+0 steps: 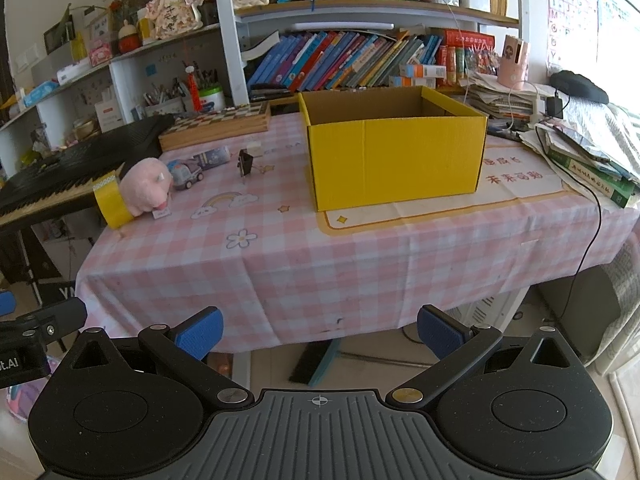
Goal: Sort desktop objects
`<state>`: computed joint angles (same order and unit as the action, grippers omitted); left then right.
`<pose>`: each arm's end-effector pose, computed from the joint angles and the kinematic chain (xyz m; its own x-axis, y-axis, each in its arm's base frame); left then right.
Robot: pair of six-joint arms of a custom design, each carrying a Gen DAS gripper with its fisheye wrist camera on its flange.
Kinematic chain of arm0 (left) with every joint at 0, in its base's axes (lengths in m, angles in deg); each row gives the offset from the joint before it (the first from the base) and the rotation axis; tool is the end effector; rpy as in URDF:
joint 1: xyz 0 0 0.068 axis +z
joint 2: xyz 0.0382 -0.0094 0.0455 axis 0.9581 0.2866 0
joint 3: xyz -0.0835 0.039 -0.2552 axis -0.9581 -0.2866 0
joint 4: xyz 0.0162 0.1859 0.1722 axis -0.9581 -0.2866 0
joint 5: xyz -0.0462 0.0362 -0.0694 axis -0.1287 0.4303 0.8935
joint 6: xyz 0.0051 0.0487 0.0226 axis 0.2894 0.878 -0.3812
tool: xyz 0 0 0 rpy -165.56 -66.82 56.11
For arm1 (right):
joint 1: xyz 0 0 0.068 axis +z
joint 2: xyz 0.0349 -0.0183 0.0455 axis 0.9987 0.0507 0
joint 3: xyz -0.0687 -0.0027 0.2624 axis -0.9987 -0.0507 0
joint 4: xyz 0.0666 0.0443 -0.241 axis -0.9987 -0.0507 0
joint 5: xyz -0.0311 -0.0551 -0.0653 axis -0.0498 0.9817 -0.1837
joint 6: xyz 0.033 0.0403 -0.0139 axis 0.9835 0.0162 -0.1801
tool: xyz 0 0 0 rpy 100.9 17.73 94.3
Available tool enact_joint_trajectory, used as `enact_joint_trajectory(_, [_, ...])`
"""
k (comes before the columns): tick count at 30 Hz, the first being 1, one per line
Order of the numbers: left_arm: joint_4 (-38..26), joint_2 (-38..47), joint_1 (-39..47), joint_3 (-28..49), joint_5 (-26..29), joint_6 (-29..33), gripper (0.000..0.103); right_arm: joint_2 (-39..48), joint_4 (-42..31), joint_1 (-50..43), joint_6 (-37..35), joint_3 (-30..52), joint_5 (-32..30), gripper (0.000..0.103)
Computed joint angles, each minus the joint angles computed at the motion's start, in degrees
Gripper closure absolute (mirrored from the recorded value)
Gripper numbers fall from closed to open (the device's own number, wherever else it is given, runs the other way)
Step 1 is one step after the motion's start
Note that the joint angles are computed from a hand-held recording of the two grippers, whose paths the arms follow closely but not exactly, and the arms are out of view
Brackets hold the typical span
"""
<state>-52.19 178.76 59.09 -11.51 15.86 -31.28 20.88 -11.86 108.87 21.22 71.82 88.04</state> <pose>0.2966 -0.0652 0.1063 -0.5608 -0.0347 -0.8272 -0.0826 0.9965 0.0142 0.3340 0.1277 0.1047 -0.6463 -0.0015 -0.7631 -0.1084 0.9900 0.0899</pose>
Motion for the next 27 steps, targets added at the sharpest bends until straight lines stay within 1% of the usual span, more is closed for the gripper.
enact_joint_trajectory(6, [-0.4,-0.3,-0.2,-0.3,-0.3,-0.5,0.0,-0.1,0.6,0.2,-0.3,-0.4,-0.2,0.0])
enact_joint_trajectory(13, [-0.9,-1.3,0.9,-0.6,1.9,-0.1,0.0,-0.2,0.7,-0.1,-0.4,-0.5,-1.6,0.0])
enact_joint_trajectory(20, [-0.7,-1.8,1.3,-1.1,2.2,0.0,0.0,-0.6,1.6,1.0,-1.0,-0.7,0.0,0.0])
enact_joint_trajectory(27, [-0.7,-2.2,4.0,-1.3,4.9,0.5,0.0,-0.4,3.4,1.7,-0.5,-0.8,0.2,0.0])
